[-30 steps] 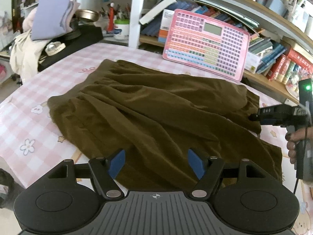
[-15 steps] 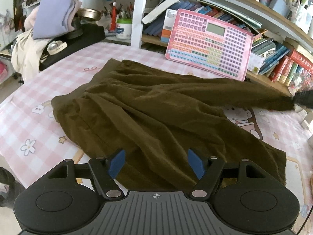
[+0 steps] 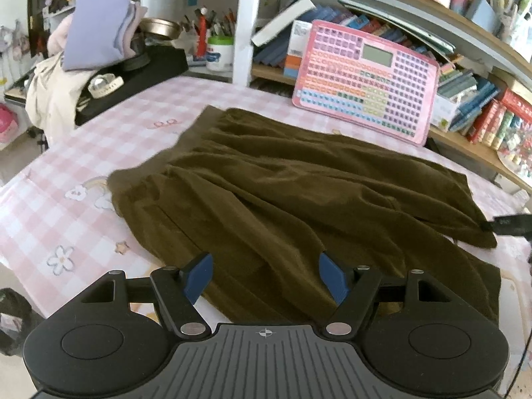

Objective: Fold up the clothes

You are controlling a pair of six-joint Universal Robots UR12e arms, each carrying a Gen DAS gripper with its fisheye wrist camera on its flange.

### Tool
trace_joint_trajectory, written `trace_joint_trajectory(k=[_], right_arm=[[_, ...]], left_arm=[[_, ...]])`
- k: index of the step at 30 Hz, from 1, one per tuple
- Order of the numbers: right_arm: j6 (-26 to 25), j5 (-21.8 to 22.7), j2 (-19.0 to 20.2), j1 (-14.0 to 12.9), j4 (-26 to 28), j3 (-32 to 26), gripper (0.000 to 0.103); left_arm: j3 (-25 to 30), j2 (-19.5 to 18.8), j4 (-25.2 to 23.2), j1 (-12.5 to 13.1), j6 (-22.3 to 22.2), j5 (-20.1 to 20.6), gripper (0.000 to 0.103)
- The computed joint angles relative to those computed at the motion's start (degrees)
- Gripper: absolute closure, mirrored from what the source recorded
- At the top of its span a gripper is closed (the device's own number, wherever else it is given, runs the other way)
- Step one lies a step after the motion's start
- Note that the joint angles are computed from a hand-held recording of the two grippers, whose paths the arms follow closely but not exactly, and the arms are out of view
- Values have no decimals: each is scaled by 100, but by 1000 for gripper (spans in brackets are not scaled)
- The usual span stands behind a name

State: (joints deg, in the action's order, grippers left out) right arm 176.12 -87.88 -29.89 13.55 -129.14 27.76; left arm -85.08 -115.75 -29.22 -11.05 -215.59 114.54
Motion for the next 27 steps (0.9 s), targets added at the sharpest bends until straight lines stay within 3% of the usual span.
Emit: trace_joint_trajectory(k=[4,8,15,19,27], right_arm=[[610,-211,-451,-4,-875,856,64],[777,-195,-895,37,-1139,1573,61],[964,-285,-1624,217,-1177,2696,59],[1006,-535,-1940,391,-1186,3227,55],[1586,-1050,-2276,658,-1027,3779,55]], left_arm=[[-104,43,157,103,75,2,31],[-179,46,372,248,324,-156,31],[-356,90,942,538,975,-552,31],[-495,183,954,710,1196,-691,31],[-836,381,860,1093,1024,-916,31]])
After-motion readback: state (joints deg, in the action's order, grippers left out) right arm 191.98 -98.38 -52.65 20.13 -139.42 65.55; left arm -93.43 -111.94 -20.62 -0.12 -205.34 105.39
